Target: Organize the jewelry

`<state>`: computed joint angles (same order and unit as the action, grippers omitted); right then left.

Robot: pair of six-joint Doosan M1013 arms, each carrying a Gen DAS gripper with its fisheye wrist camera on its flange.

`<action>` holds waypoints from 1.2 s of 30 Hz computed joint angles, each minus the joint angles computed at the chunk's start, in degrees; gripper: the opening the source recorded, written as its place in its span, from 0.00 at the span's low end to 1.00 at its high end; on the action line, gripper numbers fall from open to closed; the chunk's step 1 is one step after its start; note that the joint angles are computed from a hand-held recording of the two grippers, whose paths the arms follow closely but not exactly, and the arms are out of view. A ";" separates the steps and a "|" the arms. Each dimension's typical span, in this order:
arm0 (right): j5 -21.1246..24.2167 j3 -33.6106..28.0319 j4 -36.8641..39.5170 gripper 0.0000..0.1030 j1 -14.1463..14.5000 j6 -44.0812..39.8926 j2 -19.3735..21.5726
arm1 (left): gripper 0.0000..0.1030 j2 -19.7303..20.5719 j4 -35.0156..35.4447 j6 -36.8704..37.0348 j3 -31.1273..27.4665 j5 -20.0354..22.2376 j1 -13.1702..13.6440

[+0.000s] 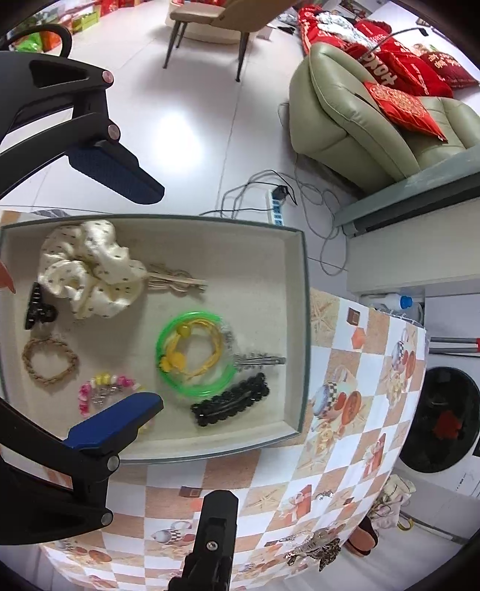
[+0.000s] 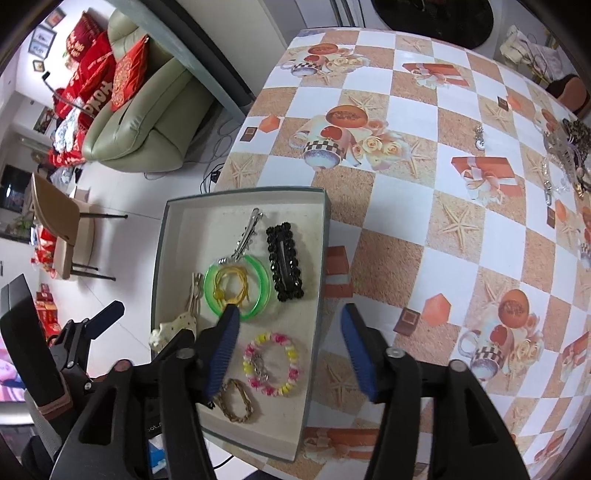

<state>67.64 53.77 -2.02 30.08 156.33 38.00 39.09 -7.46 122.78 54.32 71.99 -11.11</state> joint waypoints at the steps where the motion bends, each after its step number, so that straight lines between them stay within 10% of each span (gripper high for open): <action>1: 0.77 -0.50 -0.10 0.68 0.20 -0.57 0.12 | 1.00 -0.34 0.48 -0.45 0.36 0.08 0.04; 16: 15.42 -9.21 -8.17 1.00 4.01 -5.60 2.01 | 1.00 -5.30 -0.28 -1.25 2.02 0.69 1.81; 36: 27.74 -20.44 -10.26 1.00 6.46 -9.67 4.04 | 1.00 -7.99 -1.63 -3.17 -0.35 6.53 3.53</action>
